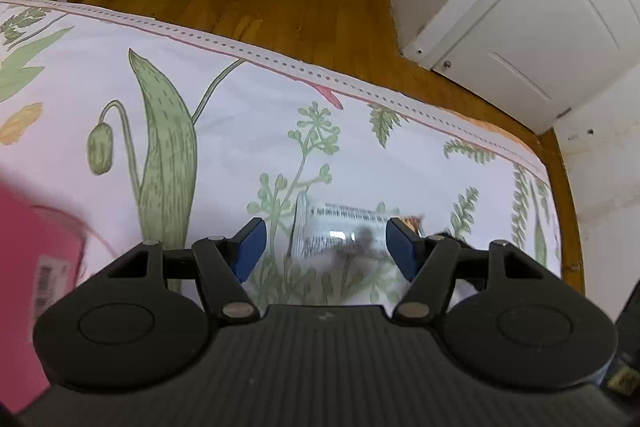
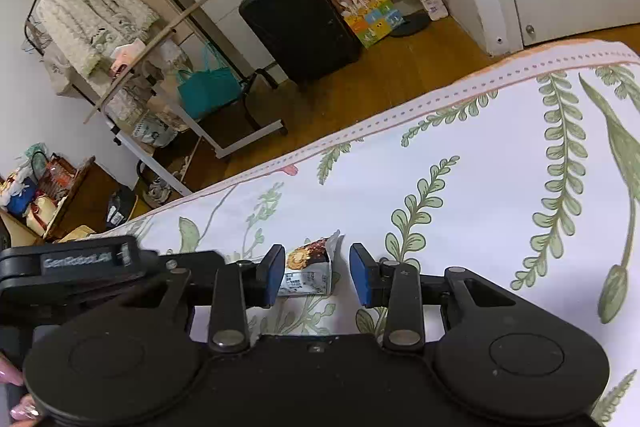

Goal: Organize snacks
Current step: 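Move both tools to the silver-wrapped bar and close on it, then carry the silver bar with both tools into the pink box and release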

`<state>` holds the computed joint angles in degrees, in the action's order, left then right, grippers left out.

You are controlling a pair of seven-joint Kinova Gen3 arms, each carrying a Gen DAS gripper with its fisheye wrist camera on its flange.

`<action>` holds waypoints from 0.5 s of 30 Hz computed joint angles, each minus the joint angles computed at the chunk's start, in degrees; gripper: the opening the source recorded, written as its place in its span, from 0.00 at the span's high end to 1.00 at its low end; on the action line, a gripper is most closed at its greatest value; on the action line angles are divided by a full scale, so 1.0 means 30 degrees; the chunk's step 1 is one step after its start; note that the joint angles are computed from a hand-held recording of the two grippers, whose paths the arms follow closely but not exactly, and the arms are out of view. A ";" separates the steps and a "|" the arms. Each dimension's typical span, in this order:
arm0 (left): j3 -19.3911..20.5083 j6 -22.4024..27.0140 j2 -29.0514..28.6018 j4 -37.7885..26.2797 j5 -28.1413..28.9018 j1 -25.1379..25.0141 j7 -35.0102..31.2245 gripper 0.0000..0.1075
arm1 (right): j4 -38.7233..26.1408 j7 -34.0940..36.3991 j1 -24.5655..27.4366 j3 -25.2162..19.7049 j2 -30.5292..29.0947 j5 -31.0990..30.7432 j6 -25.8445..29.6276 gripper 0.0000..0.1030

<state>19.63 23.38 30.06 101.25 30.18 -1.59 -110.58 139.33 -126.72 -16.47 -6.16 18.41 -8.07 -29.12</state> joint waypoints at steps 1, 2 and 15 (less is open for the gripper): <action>0.0012 -0.0360 0.0179 0.0036 0.0090 0.0104 0.0030 0.40 | -0.0093 -0.0111 0.0038 -0.0047 0.0144 0.0023 0.0008 0.60; 0.0338 -0.0663 0.0441 0.0090 0.0313 -0.0101 -0.0121 0.40 | -0.0183 -0.0237 0.0050 -0.0099 0.0325 0.0024 -0.0042 0.60; 0.4144 -0.0335 0.1597 0.1565 0.1939 -0.4018 -0.4021 0.57 | 0.0773 -0.1265 -0.0463 -0.0671 0.0175 -0.0068 -0.0313 0.81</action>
<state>32.06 22.38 34.85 105.94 36.00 -13.64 -122.64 141.65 -130.52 -17.86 -8.17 18.93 -8.28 -30.06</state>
